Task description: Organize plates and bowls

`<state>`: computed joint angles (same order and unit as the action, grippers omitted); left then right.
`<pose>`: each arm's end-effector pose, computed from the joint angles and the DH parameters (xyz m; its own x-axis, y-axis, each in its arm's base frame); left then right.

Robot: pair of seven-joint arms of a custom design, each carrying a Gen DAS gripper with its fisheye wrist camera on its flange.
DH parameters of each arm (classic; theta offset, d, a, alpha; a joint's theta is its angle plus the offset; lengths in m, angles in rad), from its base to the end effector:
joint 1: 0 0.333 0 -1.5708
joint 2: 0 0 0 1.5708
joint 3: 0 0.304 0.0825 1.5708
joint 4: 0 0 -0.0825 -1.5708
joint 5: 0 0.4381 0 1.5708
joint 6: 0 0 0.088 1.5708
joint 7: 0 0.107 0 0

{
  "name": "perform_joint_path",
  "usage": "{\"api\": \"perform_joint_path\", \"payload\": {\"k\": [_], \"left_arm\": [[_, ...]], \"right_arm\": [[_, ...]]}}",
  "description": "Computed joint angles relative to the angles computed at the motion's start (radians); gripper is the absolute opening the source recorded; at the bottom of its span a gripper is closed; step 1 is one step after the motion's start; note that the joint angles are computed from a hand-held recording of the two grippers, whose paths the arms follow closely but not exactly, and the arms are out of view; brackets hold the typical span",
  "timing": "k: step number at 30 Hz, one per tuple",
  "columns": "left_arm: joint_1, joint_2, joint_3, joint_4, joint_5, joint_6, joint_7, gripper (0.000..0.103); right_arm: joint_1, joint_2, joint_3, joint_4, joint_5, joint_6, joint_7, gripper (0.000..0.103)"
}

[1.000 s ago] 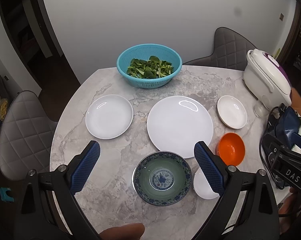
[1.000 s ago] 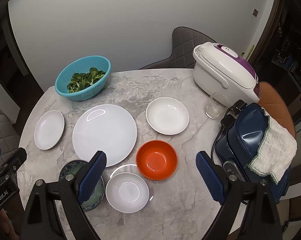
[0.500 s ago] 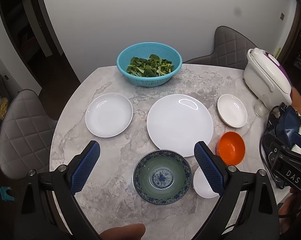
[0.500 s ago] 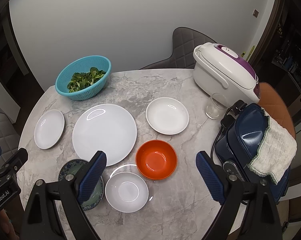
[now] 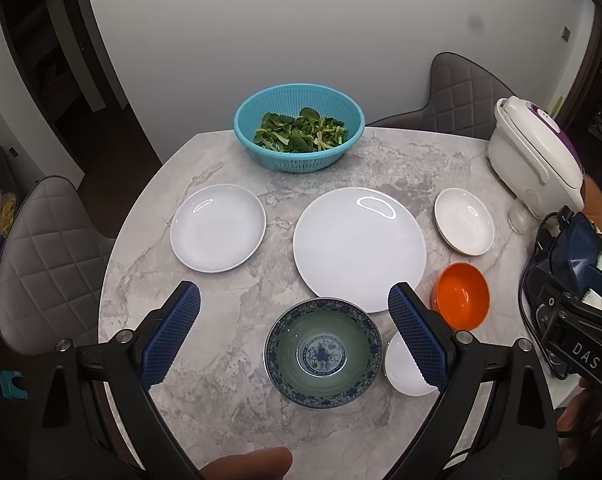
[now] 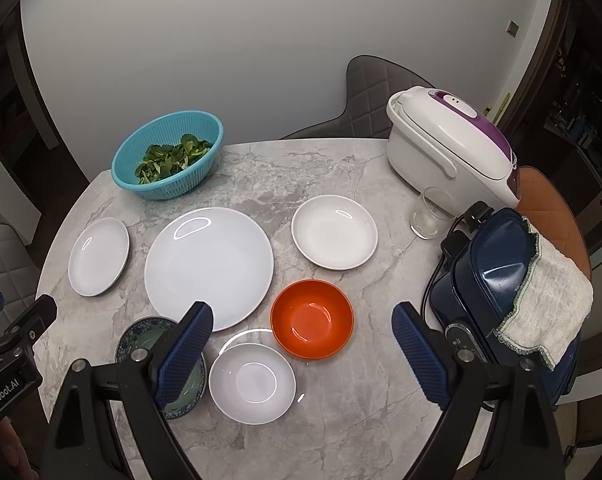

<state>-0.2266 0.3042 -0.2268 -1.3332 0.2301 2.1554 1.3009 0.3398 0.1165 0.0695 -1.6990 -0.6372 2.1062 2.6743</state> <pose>0.6803 -0.2922 0.6074 -0.2221 -0.9747 -0.0239 -0.8302 0.2020 -0.5195 0.6353 0.2429 0.5309 -0.4535 -0.8872 0.0855 -0.7367 0.3191 -0.5961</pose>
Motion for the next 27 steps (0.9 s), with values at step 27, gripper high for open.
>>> {"api": "perform_joint_path", "payload": {"k": [27], "left_arm": [[0.002,-0.009,-0.001,-0.011,-0.003,-0.001,0.003,0.096]], "right_arm": [[0.001,-0.005,0.000,-0.008,-0.005,0.000,0.004,0.093]]}}
